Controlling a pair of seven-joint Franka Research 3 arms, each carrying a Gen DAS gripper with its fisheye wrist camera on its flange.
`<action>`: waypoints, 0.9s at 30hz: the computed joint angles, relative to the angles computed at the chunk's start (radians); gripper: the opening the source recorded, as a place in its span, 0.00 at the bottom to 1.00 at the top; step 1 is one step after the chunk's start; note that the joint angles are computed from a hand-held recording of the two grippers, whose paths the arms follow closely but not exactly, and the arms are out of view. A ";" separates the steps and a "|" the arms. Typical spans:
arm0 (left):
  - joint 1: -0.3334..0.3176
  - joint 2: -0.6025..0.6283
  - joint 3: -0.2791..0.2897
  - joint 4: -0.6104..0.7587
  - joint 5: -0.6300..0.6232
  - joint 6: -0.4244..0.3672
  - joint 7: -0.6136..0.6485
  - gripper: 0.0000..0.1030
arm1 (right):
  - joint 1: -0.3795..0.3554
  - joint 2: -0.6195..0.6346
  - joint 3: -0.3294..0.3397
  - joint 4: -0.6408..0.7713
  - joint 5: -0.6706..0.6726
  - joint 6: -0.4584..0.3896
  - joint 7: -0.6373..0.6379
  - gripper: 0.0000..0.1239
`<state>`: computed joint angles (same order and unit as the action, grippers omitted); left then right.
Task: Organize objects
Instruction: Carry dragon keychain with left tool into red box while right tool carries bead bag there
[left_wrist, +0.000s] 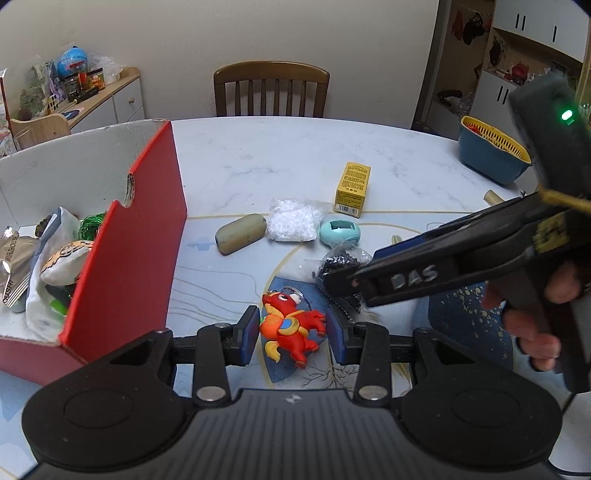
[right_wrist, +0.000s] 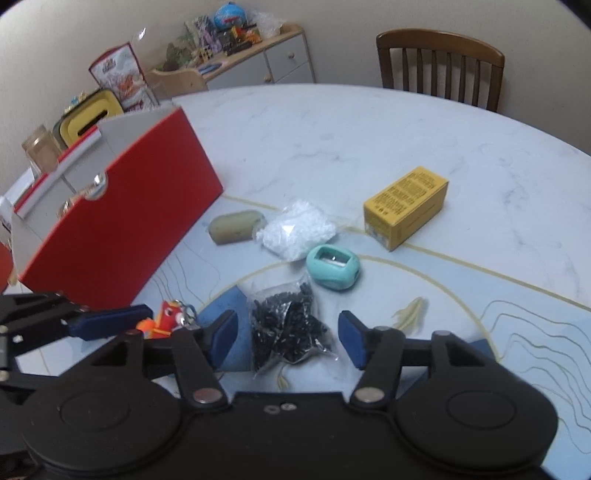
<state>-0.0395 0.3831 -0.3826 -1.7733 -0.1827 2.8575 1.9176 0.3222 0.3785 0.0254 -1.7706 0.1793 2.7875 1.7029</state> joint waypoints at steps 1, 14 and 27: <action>0.005 -0.004 -0.005 -0.004 -0.005 0.000 0.005 0.37 | 0.008 0.005 -0.008 0.004 -0.013 -0.007 0.008 0.48; 0.026 -0.044 -0.027 -0.003 -0.094 -0.036 0.078 0.37 | 0.041 -0.061 -0.041 -0.067 -0.097 0.025 0.137 0.25; 0.056 -0.097 -0.002 0.069 -0.336 -0.180 0.272 0.37 | 0.065 -0.181 -0.023 -0.086 -0.211 0.018 0.266 0.25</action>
